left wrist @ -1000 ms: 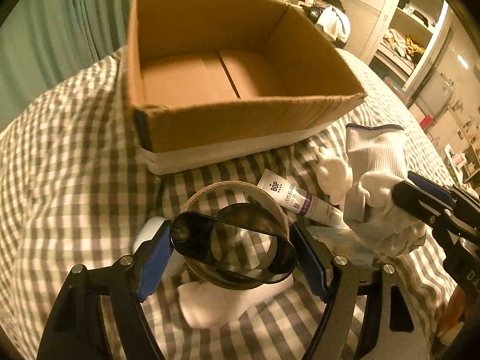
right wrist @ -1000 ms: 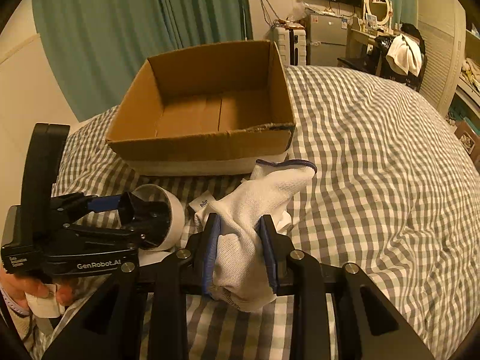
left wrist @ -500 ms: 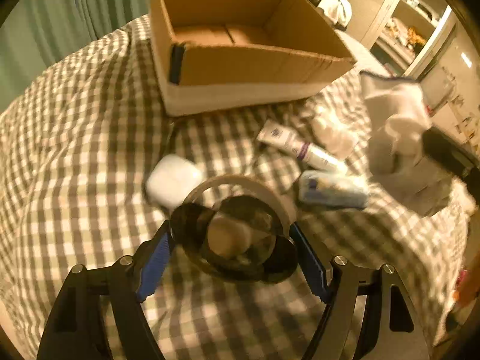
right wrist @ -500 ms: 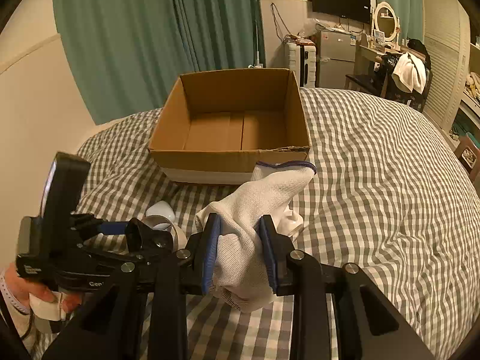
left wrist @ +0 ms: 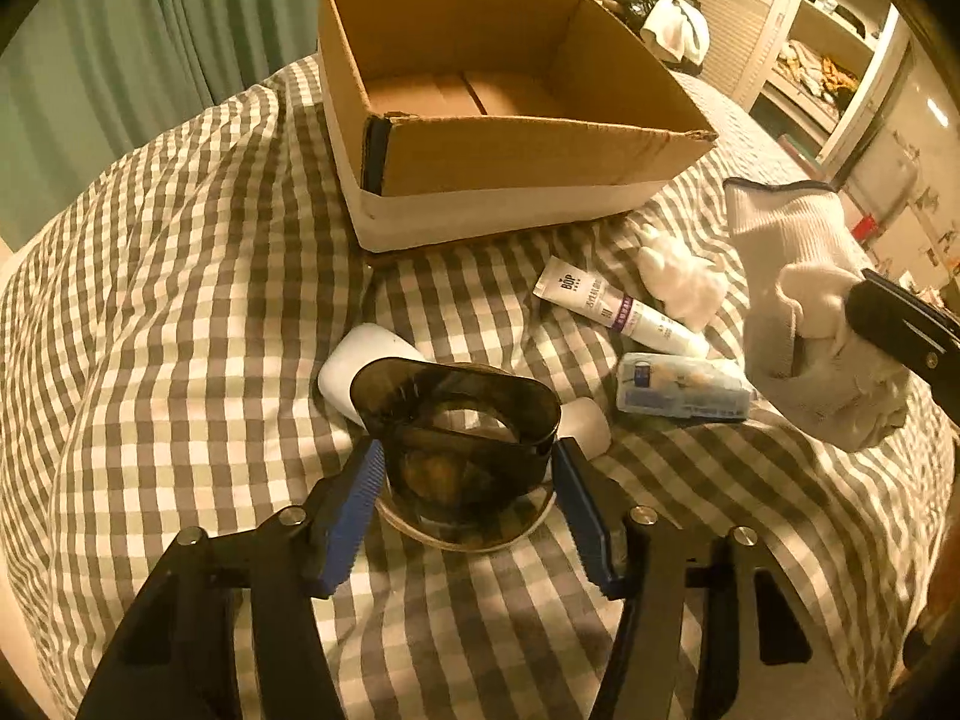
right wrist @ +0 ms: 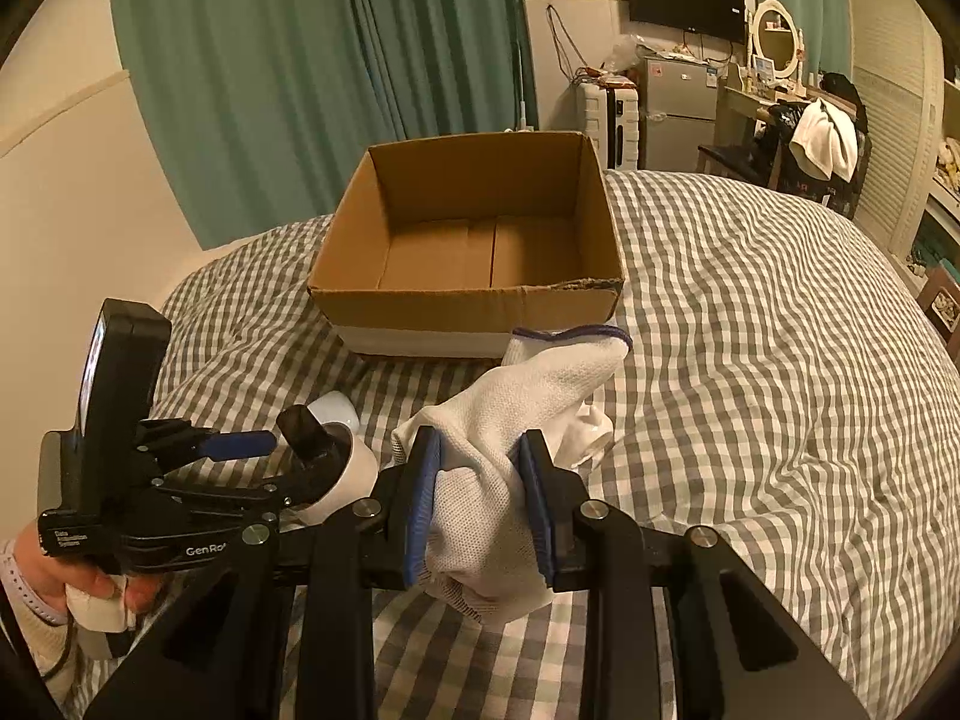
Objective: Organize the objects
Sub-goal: 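Grasp the black visor with the left gripper while the right gripper holds the sock, then carry the sock and visor into the box and open both grippers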
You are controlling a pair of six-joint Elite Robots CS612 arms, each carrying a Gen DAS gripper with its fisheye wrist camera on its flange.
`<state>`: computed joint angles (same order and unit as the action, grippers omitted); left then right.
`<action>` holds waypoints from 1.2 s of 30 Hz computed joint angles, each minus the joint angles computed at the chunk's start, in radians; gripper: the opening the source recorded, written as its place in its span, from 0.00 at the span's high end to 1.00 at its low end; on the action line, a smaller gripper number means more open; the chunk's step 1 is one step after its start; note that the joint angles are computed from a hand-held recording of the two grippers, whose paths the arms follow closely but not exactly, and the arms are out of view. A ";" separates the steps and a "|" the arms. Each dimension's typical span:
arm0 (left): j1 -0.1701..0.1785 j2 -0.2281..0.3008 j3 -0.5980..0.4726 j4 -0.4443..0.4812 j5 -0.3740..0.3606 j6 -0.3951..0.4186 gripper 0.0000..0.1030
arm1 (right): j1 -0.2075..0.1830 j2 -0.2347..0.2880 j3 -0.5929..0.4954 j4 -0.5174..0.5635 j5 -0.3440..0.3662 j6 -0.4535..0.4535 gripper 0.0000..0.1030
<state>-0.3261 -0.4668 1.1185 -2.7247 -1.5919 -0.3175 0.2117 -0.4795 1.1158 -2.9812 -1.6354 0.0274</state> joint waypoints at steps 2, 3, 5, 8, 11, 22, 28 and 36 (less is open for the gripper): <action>-0.005 0.009 -0.015 0.006 0.033 0.012 0.29 | -0.001 0.003 -0.004 0.009 -0.001 0.001 0.74; -0.006 0.014 -0.020 -0.003 0.038 0.014 0.28 | -0.002 0.004 -0.006 0.012 0.000 0.002 0.74; -0.005 0.025 -0.035 -0.014 0.038 0.008 0.28 | -0.003 0.008 -0.012 0.020 0.002 0.004 0.74; 0.002 0.042 -0.062 -0.016 0.016 0.001 0.30 | -0.005 0.014 -0.023 0.035 0.000 0.006 0.74; 0.008 0.053 -0.079 -0.022 -0.013 0.000 0.30 | -0.007 0.021 -0.035 0.052 -0.001 0.007 0.74; 0.016 0.034 -0.057 -0.060 -0.057 0.019 0.67 | -0.005 0.030 -0.056 0.083 -0.012 0.007 0.74; 0.012 0.038 -0.051 -0.047 -0.032 0.001 0.37 | 0.001 0.022 -0.043 0.067 -0.015 -0.002 0.74; 0.021 0.074 -0.108 -0.008 -0.034 -0.045 0.12 | -0.001 0.028 -0.051 0.064 -0.004 0.001 0.74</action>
